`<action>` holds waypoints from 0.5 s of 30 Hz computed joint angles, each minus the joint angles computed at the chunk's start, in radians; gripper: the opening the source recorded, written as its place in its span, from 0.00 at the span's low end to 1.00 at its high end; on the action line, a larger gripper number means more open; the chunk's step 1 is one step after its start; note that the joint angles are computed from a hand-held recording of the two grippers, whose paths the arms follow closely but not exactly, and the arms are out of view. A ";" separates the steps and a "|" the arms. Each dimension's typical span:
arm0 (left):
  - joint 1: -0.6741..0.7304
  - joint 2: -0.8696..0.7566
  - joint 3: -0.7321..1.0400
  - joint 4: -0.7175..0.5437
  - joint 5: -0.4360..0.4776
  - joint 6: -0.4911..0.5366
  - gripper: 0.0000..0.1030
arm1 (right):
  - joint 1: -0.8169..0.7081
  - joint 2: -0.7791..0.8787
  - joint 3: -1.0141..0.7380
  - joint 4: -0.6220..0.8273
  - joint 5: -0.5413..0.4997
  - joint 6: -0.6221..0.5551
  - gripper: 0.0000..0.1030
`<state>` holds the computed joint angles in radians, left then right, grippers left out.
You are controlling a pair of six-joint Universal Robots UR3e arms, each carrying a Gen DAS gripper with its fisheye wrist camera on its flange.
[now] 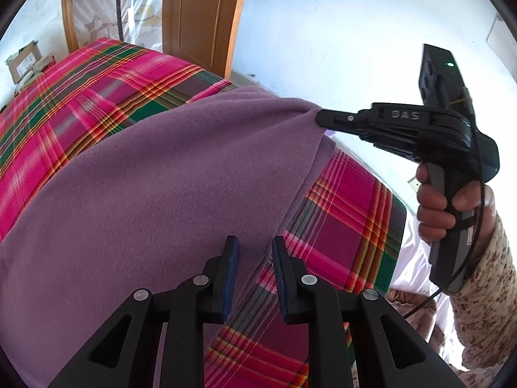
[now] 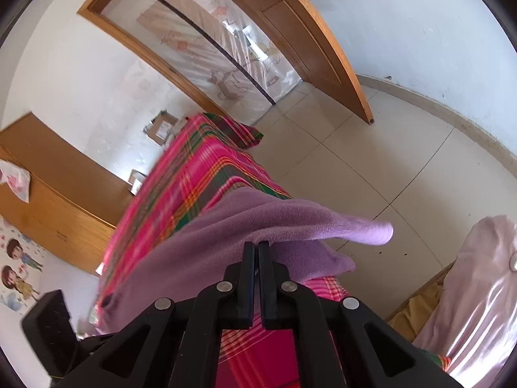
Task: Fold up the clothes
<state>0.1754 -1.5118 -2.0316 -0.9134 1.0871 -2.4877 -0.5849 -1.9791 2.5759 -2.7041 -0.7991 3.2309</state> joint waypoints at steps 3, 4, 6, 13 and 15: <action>0.000 0.011 0.001 -0.010 0.001 -0.009 0.21 | -0.063 -0.099 0.004 0.175 0.058 -0.041 0.02; 0.003 0.017 0.002 -0.017 -0.004 -0.007 0.21 | -0.089 -0.144 0.017 0.237 0.071 -0.062 0.02; 0.010 0.038 -0.004 -0.034 -0.014 0.005 0.21 | -0.109 -0.156 0.031 0.272 0.079 -0.082 0.02; 0.004 0.069 -0.020 -0.048 -0.003 0.010 0.21 | -0.126 -0.113 0.088 0.226 0.073 -0.067 0.02; 0.003 0.077 -0.025 -0.051 0.001 0.008 0.21 | -0.110 -0.121 0.084 0.192 0.047 -0.040 0.02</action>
